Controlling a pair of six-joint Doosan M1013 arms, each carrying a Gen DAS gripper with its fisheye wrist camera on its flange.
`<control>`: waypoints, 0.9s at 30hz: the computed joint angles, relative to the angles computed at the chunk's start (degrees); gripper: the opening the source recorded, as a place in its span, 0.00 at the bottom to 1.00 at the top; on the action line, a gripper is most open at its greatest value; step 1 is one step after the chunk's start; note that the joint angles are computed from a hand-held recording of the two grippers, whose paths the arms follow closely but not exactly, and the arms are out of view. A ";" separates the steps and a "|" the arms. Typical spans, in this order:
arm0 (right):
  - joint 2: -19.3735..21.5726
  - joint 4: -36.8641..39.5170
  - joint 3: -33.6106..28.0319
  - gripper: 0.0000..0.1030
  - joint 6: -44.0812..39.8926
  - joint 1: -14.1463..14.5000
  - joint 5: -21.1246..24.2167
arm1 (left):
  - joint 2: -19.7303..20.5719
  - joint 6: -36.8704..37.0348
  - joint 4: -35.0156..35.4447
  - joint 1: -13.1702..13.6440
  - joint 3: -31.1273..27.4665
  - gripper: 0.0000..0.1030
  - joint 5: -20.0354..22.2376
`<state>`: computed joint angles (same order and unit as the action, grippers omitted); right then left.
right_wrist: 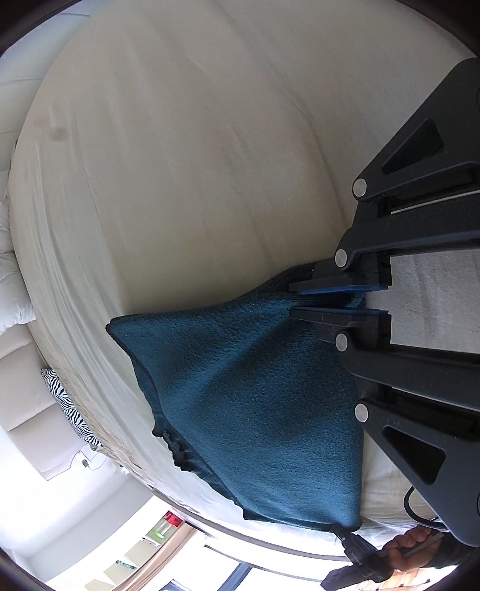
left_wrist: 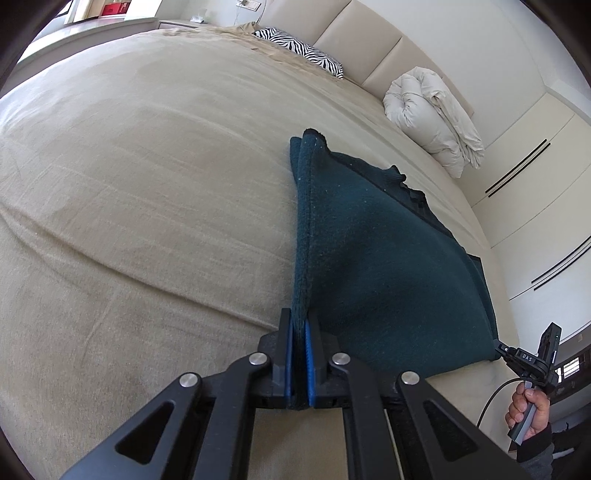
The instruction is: Fold small clothes
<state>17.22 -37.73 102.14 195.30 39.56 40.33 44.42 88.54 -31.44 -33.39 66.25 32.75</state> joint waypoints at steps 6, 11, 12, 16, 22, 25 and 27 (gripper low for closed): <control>0.22 0.32 0.14 0.05 0.01 -0.14 -0.64 | 0.16 -0.15 -0.75 0.11 0.21 0.07 -0.12; -0.03 -1.08 0.73 0.05 1.86 0.07 -1.36 | 0.02 0.28 -1.15 0.17 0.52 0.17 -0.17; -0.16 -1.59 1.03 0.06 2.73 0.11 -1.81 | 0.01 1.00 -2.43 0.39 0.68 0.18 0.03; -0.48 -2.71 1.79 0.06 2.90 0.41 -3.46 | -0.14 3.78 -7.11 0.93 1.52 0.24 -0.66; 0.01 0.52 0.49 0.05 -0.57 0.48 -1.41 | 0.44 1.12 -4.05 0.52 0.28 0.24 -0.37; -0.29 0.68 1.00 0.05 0.92 0.35 -2.53 | 0.66 0.61 -3.54 0.52 -0.18 0.24 -0.02; -0.61 0.49 1.51 0.05 2.11 0.26 -3.53 | 0.56 0.80 -3.74 0.48 0.03 0.24 -0.16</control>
